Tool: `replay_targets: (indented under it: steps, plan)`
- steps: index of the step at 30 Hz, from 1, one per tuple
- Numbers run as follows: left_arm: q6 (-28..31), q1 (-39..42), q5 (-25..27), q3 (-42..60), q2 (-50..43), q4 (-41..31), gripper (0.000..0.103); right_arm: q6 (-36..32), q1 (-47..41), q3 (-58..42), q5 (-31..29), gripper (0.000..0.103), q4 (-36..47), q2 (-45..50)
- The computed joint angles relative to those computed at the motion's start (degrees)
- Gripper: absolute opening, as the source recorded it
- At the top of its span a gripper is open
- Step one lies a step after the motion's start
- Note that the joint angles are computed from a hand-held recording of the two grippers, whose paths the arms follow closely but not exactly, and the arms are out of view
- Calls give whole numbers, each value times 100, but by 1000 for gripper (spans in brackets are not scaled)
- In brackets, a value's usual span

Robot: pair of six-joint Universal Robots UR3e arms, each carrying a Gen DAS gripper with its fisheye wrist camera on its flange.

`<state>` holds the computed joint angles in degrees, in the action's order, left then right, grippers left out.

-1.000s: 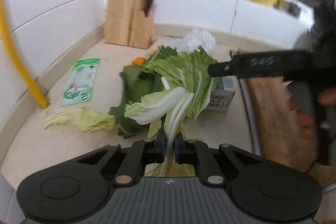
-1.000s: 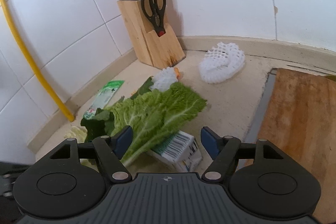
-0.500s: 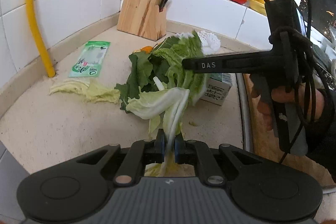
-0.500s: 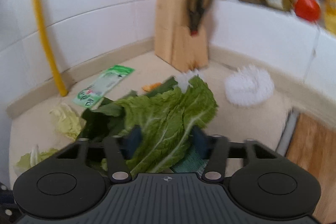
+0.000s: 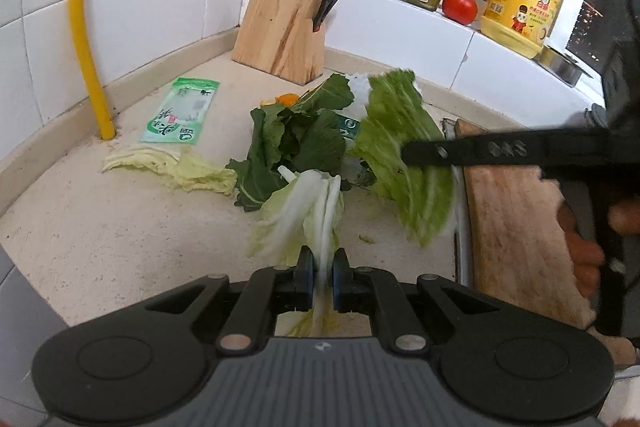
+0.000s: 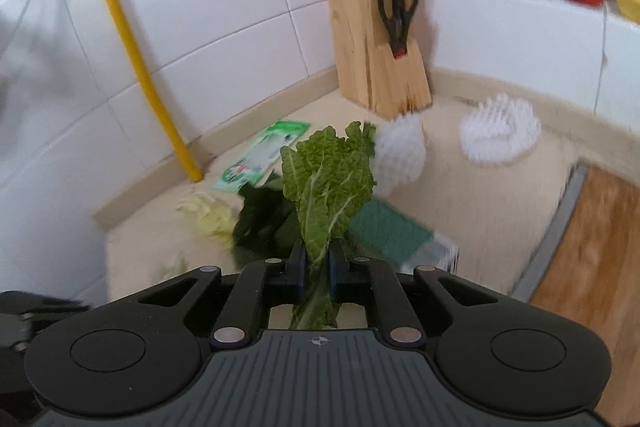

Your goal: Collect trash

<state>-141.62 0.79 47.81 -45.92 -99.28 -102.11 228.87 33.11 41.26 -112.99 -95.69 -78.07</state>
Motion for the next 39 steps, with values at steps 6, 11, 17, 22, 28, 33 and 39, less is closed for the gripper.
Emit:
replay_targets:
  steps: [6, 11, 17, 22, 28, 33, 39]
  plan:
    - [269, 88, 49, -12, 151, -335, 6, 485, 301, -128, 357, 14, 450, -75]
    - [450, 314, -48, 224, 265, -850, 6, 676, 483, -224, 513, 14, 320, -56]
    - [690, 598, -261, 587, 284, -1380, 6, 679, 577, -497, 623, 14, 250, 56]
    - [251, 271, 204, -129, 340, -557, 6, 884, 489, 7, 857, 15, 188, 83]
    - [154, 45, 709, -809, 562, 403, 24, 593, 691, -1158, 465, 38, 1102, 889]
    - [4, -26, 988, -1109, 552, 957, 42, 497, 730, -1224, 356, 57, 1221, 988]
    - [-440, -159, 1271, -1212, 405, 1212, 47, 320, 822, -1611, 215, 63, 1582, 1310]
